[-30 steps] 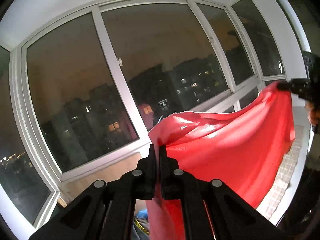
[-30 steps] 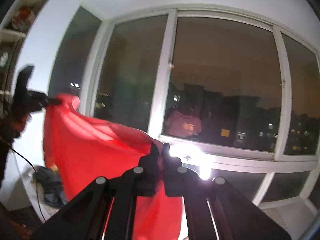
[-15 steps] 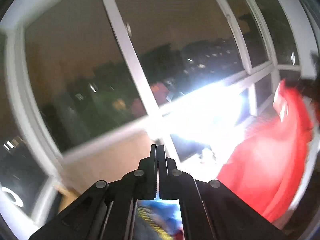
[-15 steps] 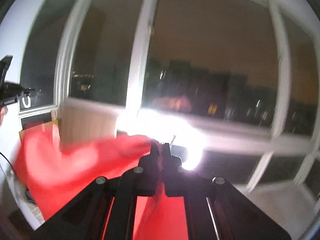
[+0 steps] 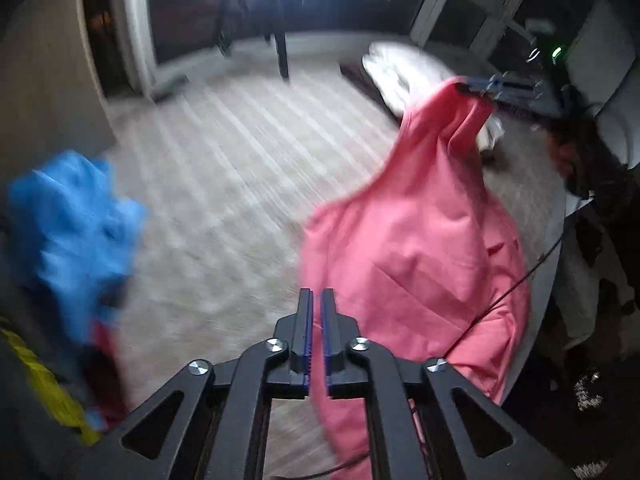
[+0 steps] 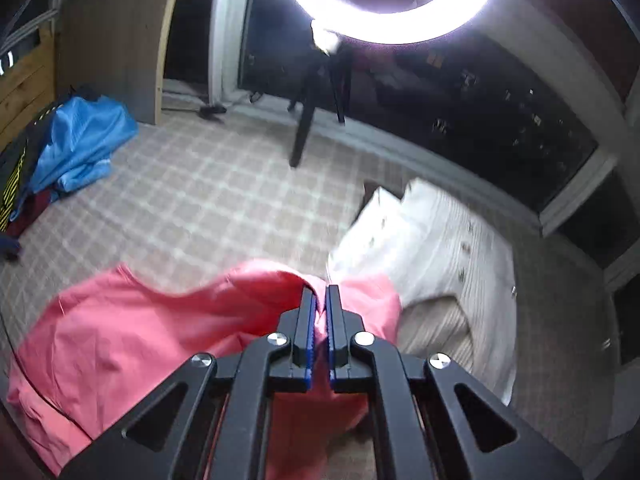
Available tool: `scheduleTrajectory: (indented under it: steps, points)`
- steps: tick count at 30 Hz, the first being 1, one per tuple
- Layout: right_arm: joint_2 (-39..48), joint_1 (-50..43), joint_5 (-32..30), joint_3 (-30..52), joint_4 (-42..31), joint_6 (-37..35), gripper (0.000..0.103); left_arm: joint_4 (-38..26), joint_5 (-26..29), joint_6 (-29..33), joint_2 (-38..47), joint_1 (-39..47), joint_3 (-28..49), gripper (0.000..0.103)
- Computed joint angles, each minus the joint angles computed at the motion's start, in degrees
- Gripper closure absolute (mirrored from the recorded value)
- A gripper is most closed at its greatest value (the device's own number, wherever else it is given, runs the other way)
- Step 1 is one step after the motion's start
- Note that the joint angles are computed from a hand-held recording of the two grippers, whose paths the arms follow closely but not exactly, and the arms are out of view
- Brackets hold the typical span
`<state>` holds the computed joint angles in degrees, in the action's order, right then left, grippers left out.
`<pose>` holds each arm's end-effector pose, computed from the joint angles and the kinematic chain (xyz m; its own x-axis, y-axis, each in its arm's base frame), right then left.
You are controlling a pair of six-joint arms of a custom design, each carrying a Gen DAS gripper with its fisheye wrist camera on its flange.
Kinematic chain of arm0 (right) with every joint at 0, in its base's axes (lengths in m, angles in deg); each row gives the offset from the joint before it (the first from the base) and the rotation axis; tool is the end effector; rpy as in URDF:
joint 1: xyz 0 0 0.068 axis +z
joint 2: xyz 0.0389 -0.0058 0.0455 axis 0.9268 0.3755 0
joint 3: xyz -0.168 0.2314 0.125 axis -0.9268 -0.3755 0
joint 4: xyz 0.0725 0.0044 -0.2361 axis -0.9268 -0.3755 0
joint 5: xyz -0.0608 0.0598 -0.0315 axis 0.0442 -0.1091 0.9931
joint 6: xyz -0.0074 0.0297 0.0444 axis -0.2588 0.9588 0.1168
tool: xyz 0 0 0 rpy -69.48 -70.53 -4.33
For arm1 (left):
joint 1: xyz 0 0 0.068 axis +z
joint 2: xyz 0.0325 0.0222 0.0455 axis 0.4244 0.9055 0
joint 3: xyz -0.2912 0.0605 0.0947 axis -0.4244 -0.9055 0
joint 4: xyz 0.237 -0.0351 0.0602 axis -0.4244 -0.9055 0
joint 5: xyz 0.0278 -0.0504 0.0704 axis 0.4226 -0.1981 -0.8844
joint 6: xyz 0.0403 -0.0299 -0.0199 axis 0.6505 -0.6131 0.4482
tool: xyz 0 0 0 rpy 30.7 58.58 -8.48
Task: Fold clothes
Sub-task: 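Lift the pink shirt high with both grippers, spreading it between them, then lay the pink shirt flat on the rug and open both grippers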
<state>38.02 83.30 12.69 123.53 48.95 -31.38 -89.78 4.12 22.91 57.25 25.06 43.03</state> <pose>0.1768 0.0449 0.3009 -0.6918 -0.4374 -0.5746 -0.3810 0.8970 -0.2242 0.2060 -0.0125 0.3057 -0.7806 0.4955 -0.3810 0.5837 0.7960 -0.1605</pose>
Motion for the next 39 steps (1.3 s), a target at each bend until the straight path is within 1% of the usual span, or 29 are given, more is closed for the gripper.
scheduleTrajectory:
  steps: [1,2,3,5,6,8,9,10,11,12,15,18,19,21,23,24,25,26,27,28,30,31,32,33,34,36,37,39]
  points:
    - [-0.1,-1.8,-1.2,0.4,-0.4,-1.0,0.099,2.7,-2.0,-2.1,-0.2,-2.5,-2.8,0.083]
    - [-0.1,-3.6,-2.5,0.8,-0.8,-2.1,0.099,4.5,-3.0,-3.5,0.6,-3.9,-4.3,0.082]
    - [0.0,-5.4,-3.7,1.2,-1.2,-3.1,0.099,4.7,-3.0,-4.5,1.7,-4.7,-4.8,0.081]
    - [-0.5,-6.9,-5.4,2.4,-2.9,-4.4,0.099,8.2,-5.4,-7.5,3.9,-7.9,-7.3,0.074]
    - [-0.7,-7.6,-6.2,3.1,-3.7,-5.1,0.099,10.3,-7.8,-9.2,4.3,-9.6,-8.5,0.073]
    - [-0.6,-8.5,-7.5,2.5,-3.1,-6.6,0.099,13.3,-8.8,-10.8,3.2,-11.3,-10.0,0.071]
    - [-0.6,-9.0,-8.1,2.1,-2.8,-7.3,0.099,13.5,-9.0,-11.8,3.2,-11.8,-10.2,0.072]
    - [-0.7,-9.1,-8.3,1.5,-2.4,-7.6,0.098,14.0,-9.3,-13.3,3.0,-12.3,-10.7,0.085]
    - [-0.8,-9.1,-8.6,0.8,-2.0,-7.9,0.098,14.7,-9.4,-14.5,2.1,-12.7,-11.4,0.1]
    - [-0.5,-9.6,-9.0,-0.2,-0.8,-8.4,0.098,14.8,-8.9,-15.3,1.4,-12.8,-11.8,0.102]
    - [-1.0,-11.8,-11.2,0.4,-2.0,-9.4,0.099,12.5,-6.4,-16.8,-2.6,-12.1,-12.2,0.102]
    - [-3.9,-13.7,-14.5,3.1,-6.2,-9.3,0.099,5.7,-3.4,-15.8,-8.8,-6.5,-7.3,0.102]
    - [-5.5,-14.7,-15.9,4.5,-8.4,-9.3,0.098,2.6,-2.5,-14.4,-10.7,-3.6,-4.1,0.102]
    - [-8.5,-19.9,-22.0,8.3,-14.1,-11.5,0.099,-5.1,-1.2,-8.7,-14.4,4.2,6.6,0.102]
    - [-10.8,-21.1,-25.8,13.3,-17.3,-10.8,0.099,-10.2,2.6,-2.0,-13.2,14.0,16.7,0.102]
    - [-11.6,-21.7,-27.6,15.9,-18.6,-10.3,0.099,-12.6,5.4,1.1,-11.8,19.3,22.6,0.102]
    - [-12.1,-20.7,-28.2,18.7,-19.2,-8.7,0.099,-15.0,8.2,4.3,-9.4,24.5,29.1,0.102]
    - [-11.9,-17.6,-26.9,20.9,-18.5,-5.9,0.099,-17.2,10.5,6.6,-6.6,28.9,36.1,0.102]
    - [-11.6,-14.2,-25.2,23.2,-17.6,-3.2,0.099,-17.2,11.0,6.8,-3.9,30.4,41.2,0.102]
    - [-10.5,-9.2,-21.2,25.2,-16.5,-0.6,0.099,-16.4,10.3,6.0,-1.3,30.6,46.0,0.102]
    - [-7.4,0.4,-11.8,26.9,-12.3,3.0,0.099,-14.5,7.0,3.3,2.9,27.8,51.4,0.102]
    - [-5.4,3.9,-8.1,27.3,-10.2,4.1,0.099,-14.0,5.4,2.3,5.1,26.4,54.2,0.102]
    - [-2.8,6.3,-4.7,25.8,-6.4,4.4,0.099,-11.5,2.2,0.7,7.1,23.2,54.4,0.102]
    - [0.1,8.0,-1.8,24.7,-2.8,4.3,0.099,-8.2,-2.3,-1.0,9.1,19.2,53.6,0.102]
    - [3.3,9.3,0.7,23.9,0.7,4.1,0.099,-5.0,-5.4,-2.2,9.9,16.2,51.1,0.102]
    - [9.5,10.0,4.7,20.9,7.8,3.6,0.099,1.8,-14.0,-3.7,14.3,9.6,48.0,0.102]
    - [13.8,9.4,5.1,19.9,11.0,4.3,0.099,6.9,-16.8,-4.4,15.9,7.4,43.3,0.102]
    - [22.6,7.8,4.8,18.7,15.9,5.6,0.099,11.9,-19.7,-6.7,20.9,5.5,40.2,0.102]
